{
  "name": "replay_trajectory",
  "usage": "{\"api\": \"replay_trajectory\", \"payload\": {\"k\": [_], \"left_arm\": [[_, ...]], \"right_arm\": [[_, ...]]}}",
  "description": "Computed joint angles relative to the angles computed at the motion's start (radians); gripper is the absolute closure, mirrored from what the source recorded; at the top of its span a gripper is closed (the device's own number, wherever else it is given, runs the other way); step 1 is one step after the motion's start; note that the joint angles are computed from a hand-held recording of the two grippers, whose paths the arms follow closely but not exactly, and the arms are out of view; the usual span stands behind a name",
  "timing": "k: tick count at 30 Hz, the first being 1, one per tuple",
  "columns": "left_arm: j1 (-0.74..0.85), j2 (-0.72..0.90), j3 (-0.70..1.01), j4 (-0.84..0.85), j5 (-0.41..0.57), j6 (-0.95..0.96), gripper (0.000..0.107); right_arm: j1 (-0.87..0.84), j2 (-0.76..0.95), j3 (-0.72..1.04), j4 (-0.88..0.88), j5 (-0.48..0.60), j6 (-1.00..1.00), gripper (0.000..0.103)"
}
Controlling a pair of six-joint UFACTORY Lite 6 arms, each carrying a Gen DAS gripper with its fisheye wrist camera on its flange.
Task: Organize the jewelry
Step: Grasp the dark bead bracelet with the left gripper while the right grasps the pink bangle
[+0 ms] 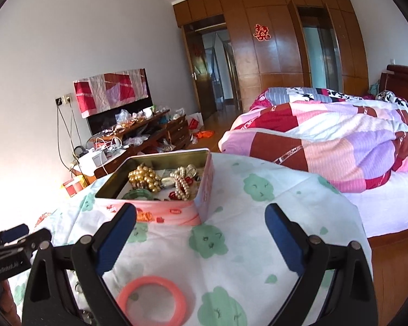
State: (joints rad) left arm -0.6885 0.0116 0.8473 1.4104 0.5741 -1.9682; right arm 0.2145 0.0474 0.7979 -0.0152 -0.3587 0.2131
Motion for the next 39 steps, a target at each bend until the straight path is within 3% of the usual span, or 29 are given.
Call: {"api": "replay_trajectory", "payload": {"k": [8, 12, 15, 18, 22, 26, 29, 32, 36, 39], "left_arm": [[-0.054, -0.155, -0.191, -0.007, -0.139, -0.018, 0.031], [-0.128, -0.131, -0.191, -0.023, -0.163, -0.027, 0.031], [-0.126, -0.112, -0.191, -0.008, -0.257, -0.075, 0.031], [-0.134, -0.067, -0.167, 0.028, -0.299, -0.126, 0.031], [-0.134, 0.024, -0.097, -0.061, -0.322, -0.065, 0.031], [-0.201, 0.120, 0.012, -0.241, -0.185, 0.116, 0.031], [-0.255, 0.181, 0.068, -0.295, -0.072, 0.187, 0.032], [-0.262, 0.175, 0.062, -0.283, -0.063, 0.183, 0.046], [-0.253, 0.149, 0.041, -0.284, -0.041, 0.169, 0.083], [-0.229, 0.127, 0.016, -0.256, -0.075, 0.134, 0.089]], "right_arm": [[0.023, -0.067, -0.062, -0.062, 0.074, 0.055, 0.006], [0.035, -0.095, -0.093, -0.059, 0.088, 0.058, 0.006], [0.041, -0.121, -0.114, -0.062, 0.113, 0.066, 0.006], [0.043, -0.134, -0.122, -0.116, 0.147, 0.122, 0.015], [0.053, -0.141, -0.130, -0.128, 0.168, 0.133, 0.016], [0.054, -0.138, -0.126, -0.145, 0.171, 0.152, 0.016], [0.033, -0.124, -0.118, -0.294, 0.173, 0.307, 0.016], [0.008, -0.119, -0.117, -0.451, 0.164, 0.473, 0.016], [-0.003, -0.120, -0.118, -0.520, 0.160, 0.557, 0.016], [-0.004, -0.114, -0.110, -0.545, 0.165, 0.584, 0.016]]}}
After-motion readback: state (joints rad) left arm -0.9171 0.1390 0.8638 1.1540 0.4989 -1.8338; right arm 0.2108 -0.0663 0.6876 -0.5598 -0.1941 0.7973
